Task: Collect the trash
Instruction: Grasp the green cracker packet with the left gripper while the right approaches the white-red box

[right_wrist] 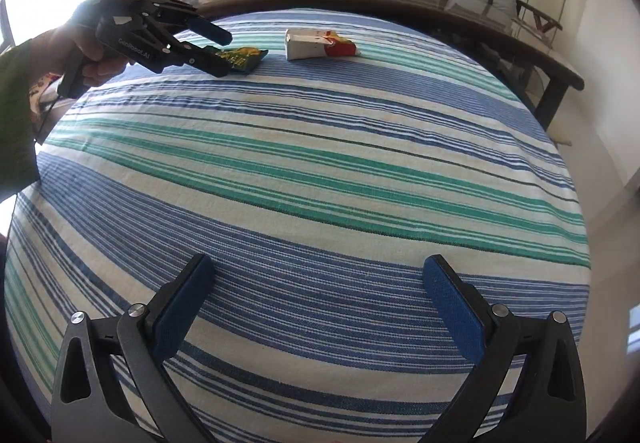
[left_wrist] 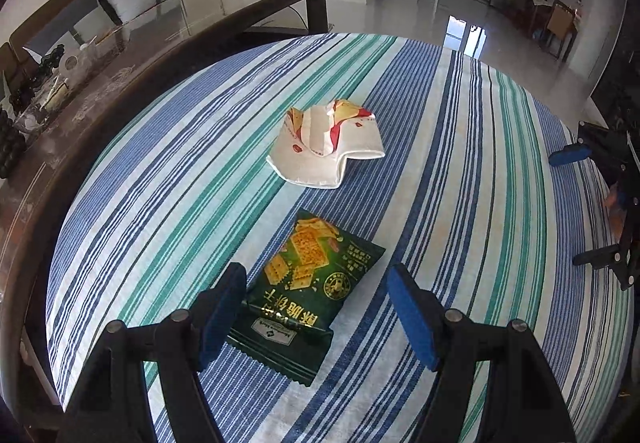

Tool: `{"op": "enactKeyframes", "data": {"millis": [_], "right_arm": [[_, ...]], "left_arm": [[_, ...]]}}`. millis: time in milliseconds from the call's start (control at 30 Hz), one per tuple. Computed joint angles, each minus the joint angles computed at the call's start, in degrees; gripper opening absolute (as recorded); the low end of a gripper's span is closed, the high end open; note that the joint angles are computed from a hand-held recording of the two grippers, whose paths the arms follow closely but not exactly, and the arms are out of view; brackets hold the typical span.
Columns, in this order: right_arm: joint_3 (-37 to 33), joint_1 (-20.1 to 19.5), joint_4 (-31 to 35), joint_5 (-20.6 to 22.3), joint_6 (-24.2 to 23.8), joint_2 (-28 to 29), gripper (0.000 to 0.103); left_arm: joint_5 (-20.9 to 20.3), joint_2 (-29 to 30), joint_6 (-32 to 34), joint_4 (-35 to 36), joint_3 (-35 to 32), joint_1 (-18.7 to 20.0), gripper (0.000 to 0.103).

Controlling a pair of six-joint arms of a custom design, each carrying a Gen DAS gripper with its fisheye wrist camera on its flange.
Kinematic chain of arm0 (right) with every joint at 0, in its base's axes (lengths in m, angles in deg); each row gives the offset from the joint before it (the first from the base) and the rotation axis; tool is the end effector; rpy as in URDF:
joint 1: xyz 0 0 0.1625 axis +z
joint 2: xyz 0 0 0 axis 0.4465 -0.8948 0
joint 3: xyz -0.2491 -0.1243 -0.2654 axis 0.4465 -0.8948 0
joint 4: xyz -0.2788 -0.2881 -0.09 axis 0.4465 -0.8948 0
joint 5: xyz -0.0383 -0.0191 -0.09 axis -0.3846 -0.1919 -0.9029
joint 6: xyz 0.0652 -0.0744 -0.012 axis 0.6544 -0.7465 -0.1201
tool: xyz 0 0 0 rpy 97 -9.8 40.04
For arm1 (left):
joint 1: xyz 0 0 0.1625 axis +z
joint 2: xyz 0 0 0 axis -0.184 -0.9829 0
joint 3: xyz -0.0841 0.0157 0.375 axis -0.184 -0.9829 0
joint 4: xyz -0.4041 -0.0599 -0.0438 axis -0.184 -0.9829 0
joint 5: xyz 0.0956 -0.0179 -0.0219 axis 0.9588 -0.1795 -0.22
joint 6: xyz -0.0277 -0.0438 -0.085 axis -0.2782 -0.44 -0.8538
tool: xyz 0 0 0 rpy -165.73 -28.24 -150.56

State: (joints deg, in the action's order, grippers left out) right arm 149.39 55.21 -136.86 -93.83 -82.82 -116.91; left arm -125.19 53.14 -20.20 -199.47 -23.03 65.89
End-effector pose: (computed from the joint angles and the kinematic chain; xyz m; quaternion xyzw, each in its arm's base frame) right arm 0.0236 -0.5267 0.2438 0.2618 -0.8900 0.2176 0.3033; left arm -0.2911 -0.7306 0.0014 0.5141 0.8278 -0.0279 0.2229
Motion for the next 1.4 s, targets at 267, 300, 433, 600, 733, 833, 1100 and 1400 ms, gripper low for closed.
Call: {"op": "enactKeyframes", "data": {"millis": [267, 300, 433, 600, 733, 833, 1100, 1400], "right_arm": [[-0.1, 0.0, 0.1, 0.0, 0.0, 0.1, 0.103], [-0.1, 0.0, 0.1, 0.0, 0.0, 0.0, 0.103], [-0.1, 0.0, 0.1, 0.0, 0.0, 0.0, 0.103], [-0.2, 0.0, 0.1, 0.0, 0.1, 0.2, 0.103], [-0.1, 0.0, 0.1, 0.0, 0.0, 0.1, 0.103], [-0.2, 0.0, 0.1, 0.0, 0.1, 0.1, 0.103], [-0.4, 0.0, 0.7, 0.1, -0.4, 0.1, 0.103], [-19.6, 1.5, 19.2, 8.7, 18.5, 7.9, 0.087]], "left_arm": [[0.1, -1.6, -9.5, -4.8, 3.1, 0.5, 0.043], [0.9, -2.4, -11.4, -6.5, 4.9, 0.2, 0.043], [9.1, -6.1, -24.7, -13.7, 14.4, -2.4, 0.042], [19.2, -11.4, -44.9, -14.5, 26.6, -7.3, 0.043], [22.3, -13.9, -52.0, -17.1, 34.0, -10.0, 0.053], [22.4, -14.3, -51.5, -19.6, 36.3, -10.6, 0.079], [20.9, -12.3, -41.7, -29.5, 35.8, -9.2, 0.085], [21.5, -11.8, -42.4, -28.8, 35.2, -9.2, 0.089]]}}
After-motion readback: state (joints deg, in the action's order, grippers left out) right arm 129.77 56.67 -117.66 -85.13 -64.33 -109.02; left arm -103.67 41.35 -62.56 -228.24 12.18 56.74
